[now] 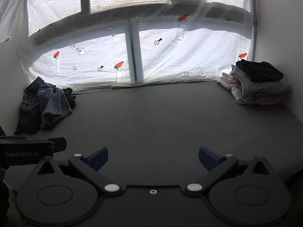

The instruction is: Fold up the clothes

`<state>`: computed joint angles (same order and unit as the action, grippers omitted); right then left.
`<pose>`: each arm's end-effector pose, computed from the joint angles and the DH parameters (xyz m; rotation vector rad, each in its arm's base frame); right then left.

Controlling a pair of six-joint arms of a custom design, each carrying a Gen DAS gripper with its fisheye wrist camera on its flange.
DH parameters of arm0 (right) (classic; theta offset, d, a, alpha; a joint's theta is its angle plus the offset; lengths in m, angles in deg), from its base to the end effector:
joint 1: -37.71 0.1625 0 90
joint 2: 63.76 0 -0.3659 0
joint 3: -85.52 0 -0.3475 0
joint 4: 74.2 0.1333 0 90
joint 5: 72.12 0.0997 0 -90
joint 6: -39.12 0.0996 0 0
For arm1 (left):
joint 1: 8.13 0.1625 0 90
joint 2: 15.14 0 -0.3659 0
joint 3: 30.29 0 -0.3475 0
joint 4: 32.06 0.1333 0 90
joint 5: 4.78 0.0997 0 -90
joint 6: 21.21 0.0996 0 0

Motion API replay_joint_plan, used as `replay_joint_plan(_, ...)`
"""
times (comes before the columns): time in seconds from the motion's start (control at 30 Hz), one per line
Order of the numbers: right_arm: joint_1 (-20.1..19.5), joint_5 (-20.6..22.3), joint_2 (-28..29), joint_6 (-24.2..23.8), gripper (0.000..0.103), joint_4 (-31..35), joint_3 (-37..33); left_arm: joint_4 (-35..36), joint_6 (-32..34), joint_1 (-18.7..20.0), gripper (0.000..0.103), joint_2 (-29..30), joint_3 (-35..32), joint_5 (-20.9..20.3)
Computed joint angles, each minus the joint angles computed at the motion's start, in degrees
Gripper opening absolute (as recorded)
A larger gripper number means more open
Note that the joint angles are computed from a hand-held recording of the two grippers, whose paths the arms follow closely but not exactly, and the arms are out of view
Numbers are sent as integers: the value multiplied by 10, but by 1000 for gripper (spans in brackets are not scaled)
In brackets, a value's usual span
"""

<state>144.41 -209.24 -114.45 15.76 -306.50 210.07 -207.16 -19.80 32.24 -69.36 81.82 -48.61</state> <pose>0.1808 -0.3927 0.1796 0.1248 -2.0343 1.2772 -0.2624 -0.4924 0.1492 0.8182 2.2939 -0.9569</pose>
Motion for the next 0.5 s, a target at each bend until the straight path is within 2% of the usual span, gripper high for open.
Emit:
replay_joint_plan(0.17, -1, 1, -1, 14, 103, 0, 5, -11, 9, -3, 103, 0, 2, 0)
replay_joint_plan(0.5, 0, 6, 11, 2, 103, -5, -5, -7, 14, 3, 103, 2, -8, 0)
